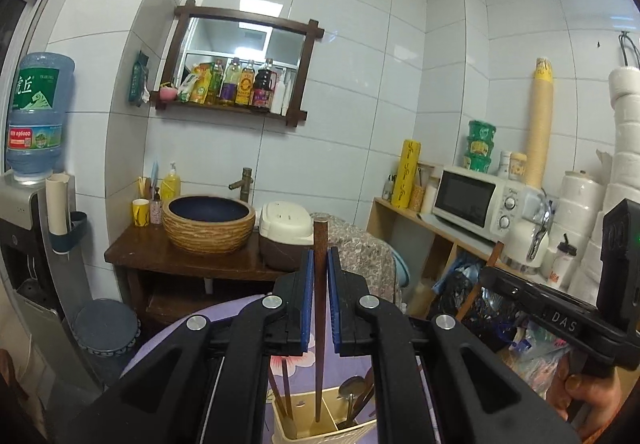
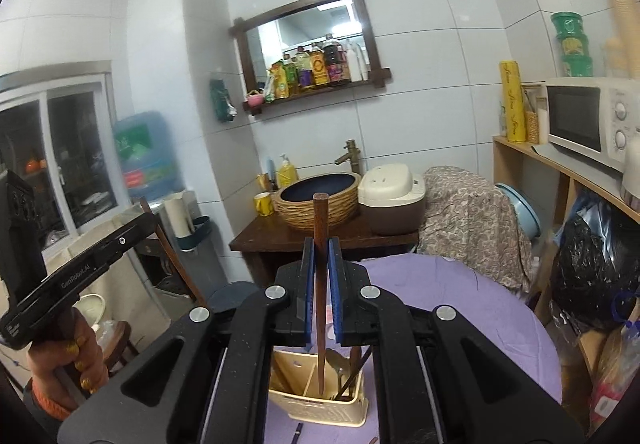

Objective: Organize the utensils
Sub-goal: 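Lower both brown chopsticks into the holder and open both tools, then withdraw both open tools from the holder to the chopsticks on the cloth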

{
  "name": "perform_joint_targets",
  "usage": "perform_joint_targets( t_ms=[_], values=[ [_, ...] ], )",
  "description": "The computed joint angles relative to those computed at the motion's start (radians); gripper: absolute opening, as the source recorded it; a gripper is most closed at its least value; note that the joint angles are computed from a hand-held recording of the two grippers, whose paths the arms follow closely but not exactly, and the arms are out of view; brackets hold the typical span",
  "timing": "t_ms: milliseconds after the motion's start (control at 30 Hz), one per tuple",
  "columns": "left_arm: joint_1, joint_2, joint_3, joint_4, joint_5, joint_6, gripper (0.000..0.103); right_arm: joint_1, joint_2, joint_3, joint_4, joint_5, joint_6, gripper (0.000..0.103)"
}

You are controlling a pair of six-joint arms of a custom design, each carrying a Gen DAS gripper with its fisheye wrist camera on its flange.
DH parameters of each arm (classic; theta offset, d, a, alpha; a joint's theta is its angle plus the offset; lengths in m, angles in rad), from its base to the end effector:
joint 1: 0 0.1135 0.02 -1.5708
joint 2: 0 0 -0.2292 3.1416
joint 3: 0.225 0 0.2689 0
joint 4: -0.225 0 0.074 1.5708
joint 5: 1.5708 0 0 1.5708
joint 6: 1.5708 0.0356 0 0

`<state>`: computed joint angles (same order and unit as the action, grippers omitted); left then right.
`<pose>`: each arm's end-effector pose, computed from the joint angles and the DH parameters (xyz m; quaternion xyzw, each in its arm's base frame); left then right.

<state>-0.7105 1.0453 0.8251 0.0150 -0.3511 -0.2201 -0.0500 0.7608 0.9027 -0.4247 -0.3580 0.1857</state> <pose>0.2195 -0.1727 0.2912 0.0785 0.7678 -0.1577 0.6160 0.2084 0.0021 0.3380 -0.0136 0.7940 0.1821 0.5798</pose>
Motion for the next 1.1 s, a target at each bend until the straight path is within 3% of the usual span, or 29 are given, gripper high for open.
perform_joint_targets(
  t_ms=[200,500,800,867,933,967,1033,1100],
  values=[
    [0.01,0.114,-0.067,0.089,-0.004,-0.014,0.008,0.066,0.06,-0.143,0.101,0.1,-0.005,0.008],
    [0.071,0.25,-0.116,0.138,0.05,-0.055,0.008,0.067,0.14,-0.217,0.175,0.093,-0.002,0.008],
    [0.063,0.234,-0.146,0.129,0.055,-0.055,0.009,0.066,0.111,-0.266,0.2,0.093,-0.012,0.01],
    [0.055,0.22,-0.161,0.132,0.043,-0.047,0.01,0.061,0.094,-0.284,0.203,0.081,-0.008,0.022],
    [0.044,0.194,-0.184,0.138,0.03,-0.038,0.019,0.062,0.038,-0.322,0.215,0.099,0.01,0.067],
    [0.04,0.181,-0.194,0.139,0.023,-0.035,0.033,0.064,-0.01,-0.354,0.232,0.119,0.023,0.075],
    [0.03,0.137,-0.231,0.147,0.005,-0.036,0.051,0.067,-0.085,-0.393,0.231,0.146,0.022,0.08],
    [0.021,0.07,-0.279,0.145,-0.002,-0.036,0.055,0.069,-0.165,-0.421,0.195,0.167,0.01,0.088]
  ],
)
